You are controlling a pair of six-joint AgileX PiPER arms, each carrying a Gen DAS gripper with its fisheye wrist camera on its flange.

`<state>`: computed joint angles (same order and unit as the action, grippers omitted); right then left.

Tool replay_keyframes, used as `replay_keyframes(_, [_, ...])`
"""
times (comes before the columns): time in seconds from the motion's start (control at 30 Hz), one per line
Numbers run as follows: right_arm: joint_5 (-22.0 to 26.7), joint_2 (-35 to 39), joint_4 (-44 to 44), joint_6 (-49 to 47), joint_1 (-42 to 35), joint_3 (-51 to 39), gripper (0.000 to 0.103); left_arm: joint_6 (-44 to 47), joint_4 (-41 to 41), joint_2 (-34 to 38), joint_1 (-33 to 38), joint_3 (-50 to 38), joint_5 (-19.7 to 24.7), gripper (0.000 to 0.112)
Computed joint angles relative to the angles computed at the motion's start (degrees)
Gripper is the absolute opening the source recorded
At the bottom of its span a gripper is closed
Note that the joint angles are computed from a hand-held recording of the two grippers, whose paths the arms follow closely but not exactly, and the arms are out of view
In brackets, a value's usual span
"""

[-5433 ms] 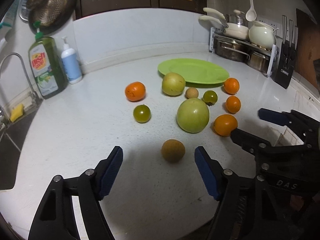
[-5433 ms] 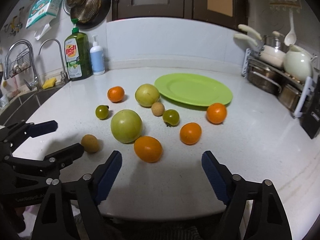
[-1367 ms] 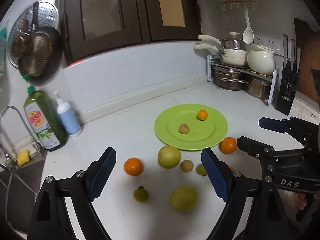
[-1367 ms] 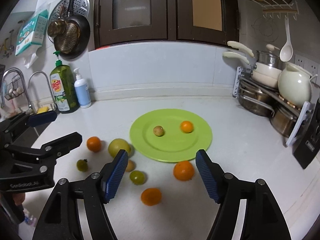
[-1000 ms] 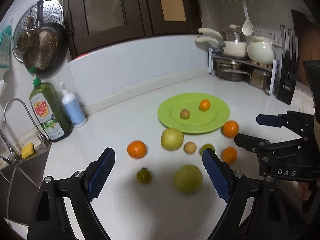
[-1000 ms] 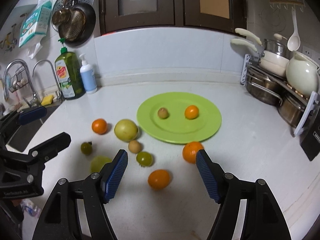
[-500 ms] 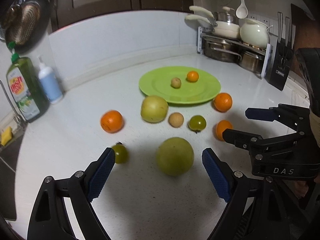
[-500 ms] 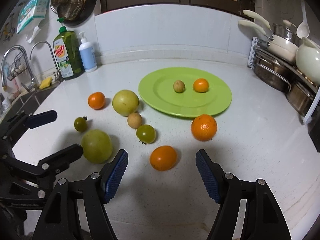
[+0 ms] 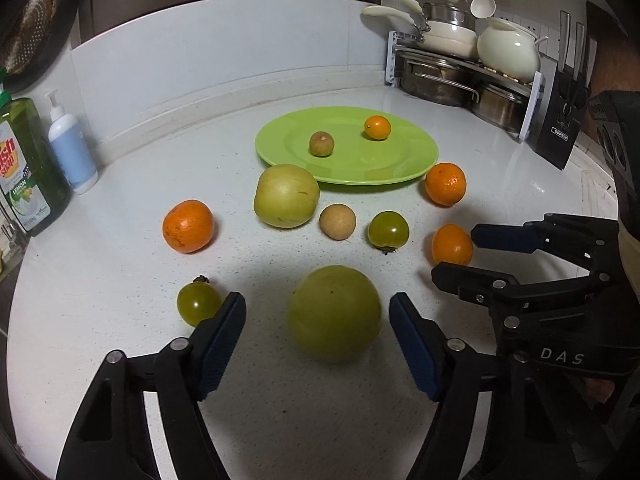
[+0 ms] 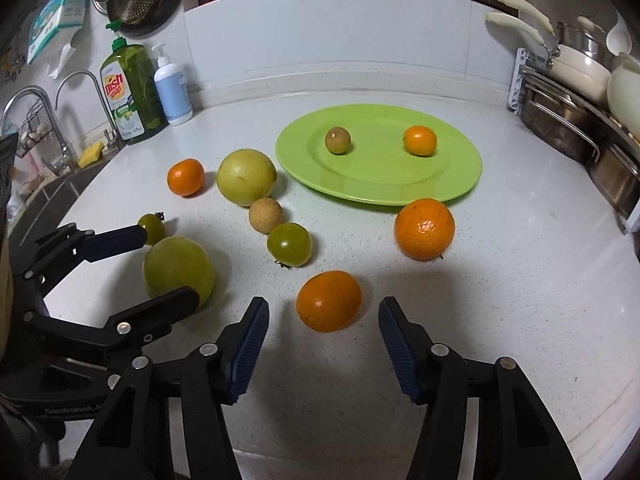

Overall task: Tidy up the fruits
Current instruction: 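Grasp the large green fruit with the left tool while the right tool grasps an orange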

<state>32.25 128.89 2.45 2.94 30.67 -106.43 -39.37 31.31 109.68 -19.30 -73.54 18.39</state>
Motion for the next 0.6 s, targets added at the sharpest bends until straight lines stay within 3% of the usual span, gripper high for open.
replay_keyframes(0.3, [1.6,1.6,0.2,-0.8,-0.1,-2.8,0.039,7.7,-8.0,0.9,0.4,-1.1,-0.3,0.05])
replay_keyframes(0.6, [1.6,1.7,0.0,-1.4,-0.1,-3.0,0.037,6.9,-7.3,1.3,0.0,-1.7,0.2,0.049])
